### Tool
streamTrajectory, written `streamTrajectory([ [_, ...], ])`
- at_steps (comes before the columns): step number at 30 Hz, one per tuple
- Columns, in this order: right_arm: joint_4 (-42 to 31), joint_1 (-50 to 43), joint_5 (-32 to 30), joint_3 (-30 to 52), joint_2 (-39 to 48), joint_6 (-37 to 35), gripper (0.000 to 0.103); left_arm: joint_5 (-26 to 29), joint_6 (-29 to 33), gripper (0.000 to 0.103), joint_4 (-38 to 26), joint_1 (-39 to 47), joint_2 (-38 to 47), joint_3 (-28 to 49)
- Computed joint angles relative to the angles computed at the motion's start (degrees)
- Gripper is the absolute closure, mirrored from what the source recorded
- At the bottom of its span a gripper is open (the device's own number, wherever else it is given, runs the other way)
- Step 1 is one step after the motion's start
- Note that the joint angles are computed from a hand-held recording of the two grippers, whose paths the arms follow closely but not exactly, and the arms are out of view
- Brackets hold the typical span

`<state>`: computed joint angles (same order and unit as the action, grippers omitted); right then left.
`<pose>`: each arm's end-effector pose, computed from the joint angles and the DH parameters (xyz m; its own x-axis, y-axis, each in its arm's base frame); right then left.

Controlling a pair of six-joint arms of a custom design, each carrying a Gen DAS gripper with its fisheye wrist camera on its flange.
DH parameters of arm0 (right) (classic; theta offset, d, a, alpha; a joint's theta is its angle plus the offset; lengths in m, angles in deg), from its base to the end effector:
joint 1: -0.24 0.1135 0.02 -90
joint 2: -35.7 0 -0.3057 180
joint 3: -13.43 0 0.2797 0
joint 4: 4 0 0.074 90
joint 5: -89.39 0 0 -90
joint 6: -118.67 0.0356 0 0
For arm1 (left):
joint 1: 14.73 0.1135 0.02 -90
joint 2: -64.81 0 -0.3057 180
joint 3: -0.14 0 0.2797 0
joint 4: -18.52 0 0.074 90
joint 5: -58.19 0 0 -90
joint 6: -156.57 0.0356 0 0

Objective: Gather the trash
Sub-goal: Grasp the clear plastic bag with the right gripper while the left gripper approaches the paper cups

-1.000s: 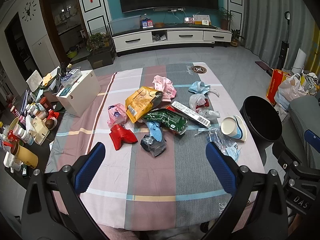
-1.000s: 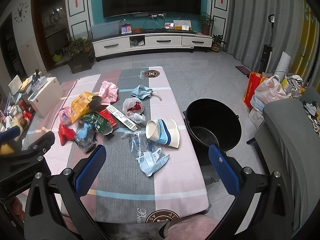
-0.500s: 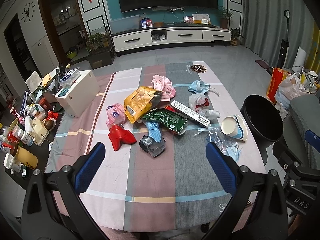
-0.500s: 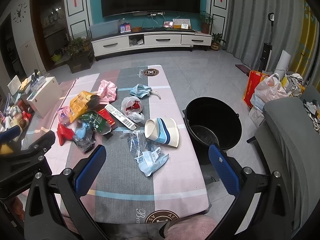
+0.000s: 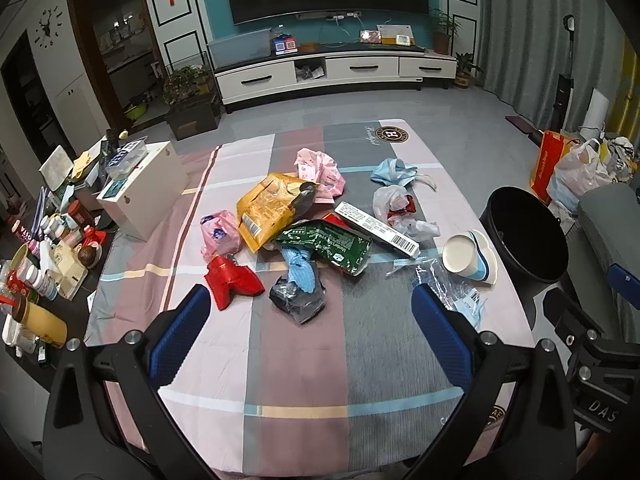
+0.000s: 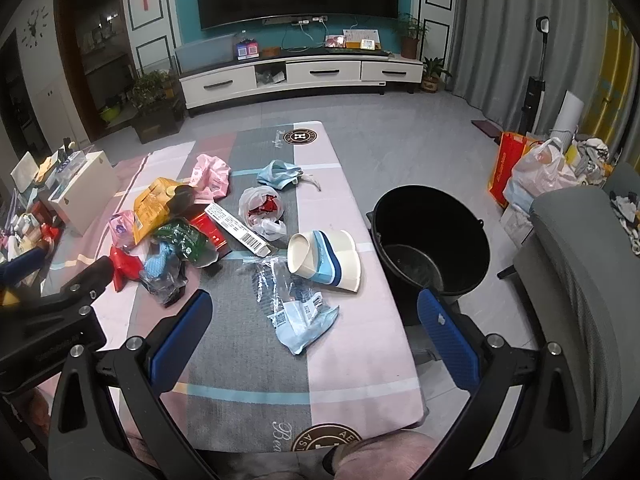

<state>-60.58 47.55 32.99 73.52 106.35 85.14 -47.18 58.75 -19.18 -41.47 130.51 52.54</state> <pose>0.1731 0.1586 0.2552 -0.7339 0.2284 -0.6397 0.2632 0.9638 0.0422 0.2137 -0.0971 0.2436 -0.7263 0.2190 -0.6515 0.1878 0.9750 0.1184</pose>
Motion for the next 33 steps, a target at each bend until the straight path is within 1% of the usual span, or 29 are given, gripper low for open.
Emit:
streamTrajectory([
  [3,3.48,-0.39,0.08,-1.84,-0.48,-1.58,0.002,1.27,1.17,0.003,2.90,0.52,0.89,-0.70],
  [4,4.80,-0.47,0.31,-2.44,-0.55,-2.16,0.002,1.90,1.67,0.003,4.98,0.86,1.26,-1.39],
  [7,10.34,-1.52,0.75,-5.52,-0.61,-4.72,0.002,6.02,2.96,0.003,11.44,2.96,2.56,-3.68],
  [9,15.14,-2.94,0.04,-8.04,-0.67,-6.92,0.002,9.85,3.57,0.003,15.89,4.88,4.26,-5.01],
  [10,17.74,-4.05,-0.94,-9.30,-0.29,-8.39,0.002,12.72,3.89,0.003,19.18,6.31,5.40,-6.09],
  [13,26.15,-7.66,-5.60,-13.04,0.04,-13.80,0.002,19.64,4.20,0.003,24.29,9.49,10.94,-6.67],
  [16,35.39,-11.95,-11.07,-16.65,1.37,-19.73,0.002,24.28,5.47,0.003,29.00,11.39,17.01,-6.90],
  [18,40.86,-15.15,-15.24,-18.18,4.61,-23.20,0.002,24.54,6.26,0.003,30.17,12.13,19.91,-6.74],
  [20,44.19,-16.72,-18.42,-18.98,7.68,-24.77,0.002,25.15,8.08,0.003,30.25,12.84,22.93,-6.08],
  [22,46.98,-17.76,-22.31,-19.57,10.92,-26.37,0.002,28.35,8.17,0.003,30.73,14.35,26.12,-5.13],
  [25,49.41,-17.20,-23.82,-19.76,14.68,-27.92,0.004,31.50,8.02,0.003,29.98,14.92,30.80,-3.10],
  [27,50.52,-17.35,-25.77,-19.33,17.47,-28.97,0.017,32.82,7.68,0.003,30.77,14.33,32.77,-2.38],
  [28,51.16,-17.36,-27.22,-18.95,19.38,-29.62,0.021,33.31,7.56,0.003,31.23,13.99,32.96,-2.39],
  [29,51.99,-17.18,-27.35,-18.82,20.90,-30.07,0.027,33.96,7.52,0.003,31.95,13.54,33.05,-2.49],
  [31,52.43,-15.77,-24.28,-18.23,23.04,-31.00,0.033,34.65,7.24,0.003,33.70,12.85,32.64,-3.27],
  [32,52.82,-15.01,-23.00,-18.20,23.46,-31.61,0.044,34.80,7.11,0.003,34.35,12.58,32.57,-3.44],
  [33,53.29,-14.95,-22.49,-18.07,24.26,-32.14,0.058,34.92,6.90,0.003,35.10,12.25,32.56,-3.63],
])
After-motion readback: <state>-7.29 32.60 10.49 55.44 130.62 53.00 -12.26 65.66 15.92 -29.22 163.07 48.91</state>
